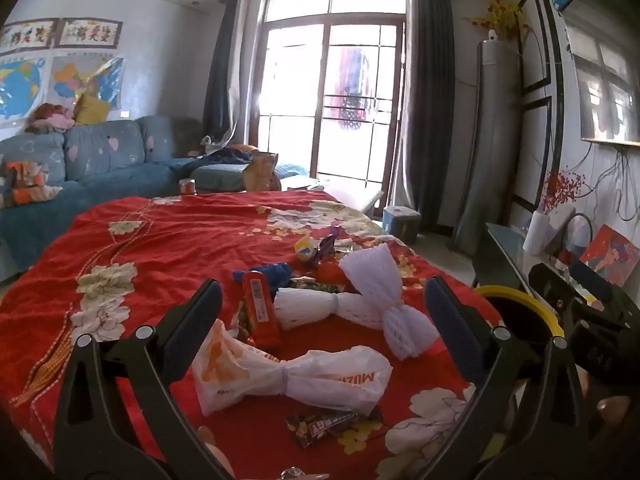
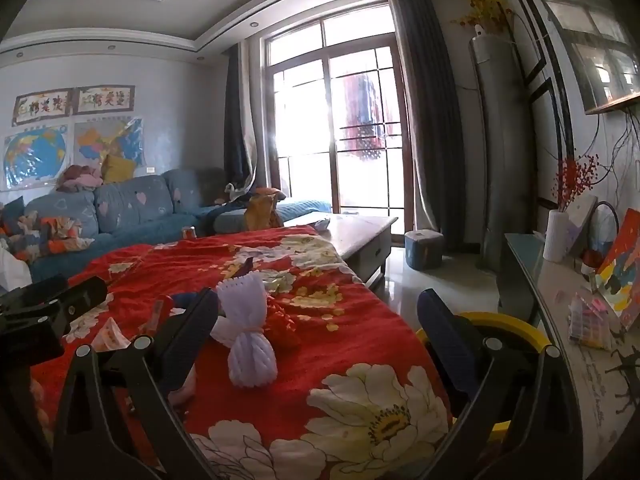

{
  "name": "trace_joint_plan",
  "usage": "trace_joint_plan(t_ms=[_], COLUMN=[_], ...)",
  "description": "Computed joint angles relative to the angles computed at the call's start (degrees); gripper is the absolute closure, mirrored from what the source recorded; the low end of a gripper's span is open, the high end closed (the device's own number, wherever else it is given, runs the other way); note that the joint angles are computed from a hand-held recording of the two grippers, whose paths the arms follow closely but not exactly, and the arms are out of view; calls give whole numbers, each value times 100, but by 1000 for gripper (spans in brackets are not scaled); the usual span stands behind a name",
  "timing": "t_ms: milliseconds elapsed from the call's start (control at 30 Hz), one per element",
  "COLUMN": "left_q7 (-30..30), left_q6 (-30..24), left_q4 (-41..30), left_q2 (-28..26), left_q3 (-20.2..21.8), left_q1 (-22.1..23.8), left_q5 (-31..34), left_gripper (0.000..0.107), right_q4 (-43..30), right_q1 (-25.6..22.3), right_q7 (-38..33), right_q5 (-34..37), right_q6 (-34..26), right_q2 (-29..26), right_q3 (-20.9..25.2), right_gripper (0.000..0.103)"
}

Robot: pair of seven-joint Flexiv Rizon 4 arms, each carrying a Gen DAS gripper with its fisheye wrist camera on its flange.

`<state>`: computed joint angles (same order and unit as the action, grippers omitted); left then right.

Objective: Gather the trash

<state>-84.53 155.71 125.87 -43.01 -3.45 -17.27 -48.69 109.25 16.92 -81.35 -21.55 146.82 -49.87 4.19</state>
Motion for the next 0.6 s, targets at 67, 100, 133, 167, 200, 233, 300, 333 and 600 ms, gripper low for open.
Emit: trace_joint_plan(t_ms=[67, 100, 133, 167, 200, 233, 300, 333, 600], left_q7=[-6, -4, 12, 10, 16, 20, 11, 14, 33], left_q6=[0, -5, -2, 2, 13, 20, 29, 34, 26], left_q4=[3, 3, -13, -18, -41, -43, -40, -42, -39], left_q2=[-1, 2, -9, -24, -70, -71, -72, -79, -68], left_q3=[2, 3, 6, 10, 16, 12, 8, 7, -2], left_q1=[5, 8, -1, 5, 4, 0, 8, 7, 14], left_q5=[11, 21, 16, 29, 36, 18, 30, 22, 20], left_gripper=[14, 14, 14, 14, 14, 14, 14, 14, 14], right_q4=[-34, -35, -37, -36, -50, -80, -78, -72, -65], right_q1=[9, 10, 4, 1, 1, 9, 16, 14, 6], right_q7=[13, 15, 23, 27, 23, 10, 12, 17, 14], right_q5=[9, 9, 0, -7, -9, 3, 13, 10, 10], right_q6=[-36, -49, -57, -63, -58, -38, -54, -63, -70], right_q2=[-6, -3, -1, 2, -21, -75, -67, -56, -67], right_q3=[4, 3, 6, 7, 6, 4, 0, 1, 1], right_gripper=[6, 6, 6, 6, 6, 6, 6, 6, 6])
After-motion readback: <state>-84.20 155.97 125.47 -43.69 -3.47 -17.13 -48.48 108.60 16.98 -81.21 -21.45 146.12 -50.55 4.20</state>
